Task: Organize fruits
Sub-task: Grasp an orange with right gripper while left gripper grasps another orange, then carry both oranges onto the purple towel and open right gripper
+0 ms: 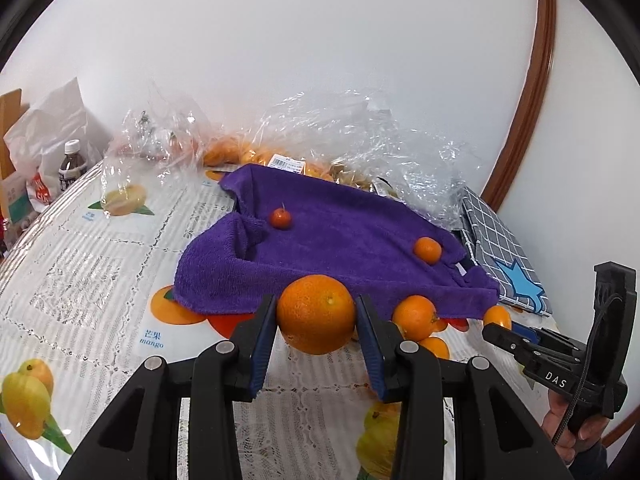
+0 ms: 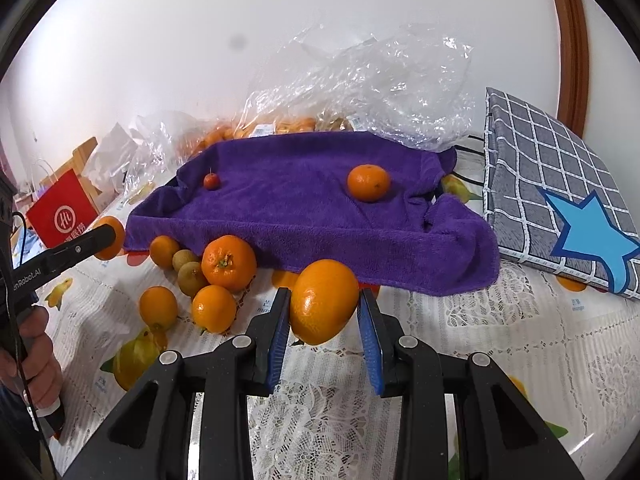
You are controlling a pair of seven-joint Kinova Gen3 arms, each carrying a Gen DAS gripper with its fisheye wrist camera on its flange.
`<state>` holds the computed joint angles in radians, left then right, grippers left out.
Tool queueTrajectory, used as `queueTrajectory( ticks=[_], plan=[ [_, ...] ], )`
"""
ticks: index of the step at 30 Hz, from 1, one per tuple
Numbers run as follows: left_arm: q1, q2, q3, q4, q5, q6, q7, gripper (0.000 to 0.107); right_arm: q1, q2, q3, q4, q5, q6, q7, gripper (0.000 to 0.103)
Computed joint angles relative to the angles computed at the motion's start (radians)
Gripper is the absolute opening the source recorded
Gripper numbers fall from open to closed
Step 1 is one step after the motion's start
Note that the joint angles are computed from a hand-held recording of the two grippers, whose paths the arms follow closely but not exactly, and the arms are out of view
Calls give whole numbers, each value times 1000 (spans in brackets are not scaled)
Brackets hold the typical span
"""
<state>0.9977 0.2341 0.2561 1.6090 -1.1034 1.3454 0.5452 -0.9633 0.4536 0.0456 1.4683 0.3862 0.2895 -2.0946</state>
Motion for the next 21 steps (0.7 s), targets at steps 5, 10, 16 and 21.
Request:
queueTrajectory(
  ticks=[5,10,16,21],
  plan=[
    [-35,-25,-2,-10,1,-57,-61,38,-26,-14,22,-13,23,23,-23,34],
    [-81,-27,-22,-69,-27,-55,-171,38,-21,-20,19,-61,58,20,-23,34],
    [-139,-29,-57,-79,-69,-121,-223,38,1,48,7,-231,52,110,-36,34],
    [-177,-45,-50,7,-81,-195,-169,38,54,82,-22,-253,-5,55,0,34]
  ],
)
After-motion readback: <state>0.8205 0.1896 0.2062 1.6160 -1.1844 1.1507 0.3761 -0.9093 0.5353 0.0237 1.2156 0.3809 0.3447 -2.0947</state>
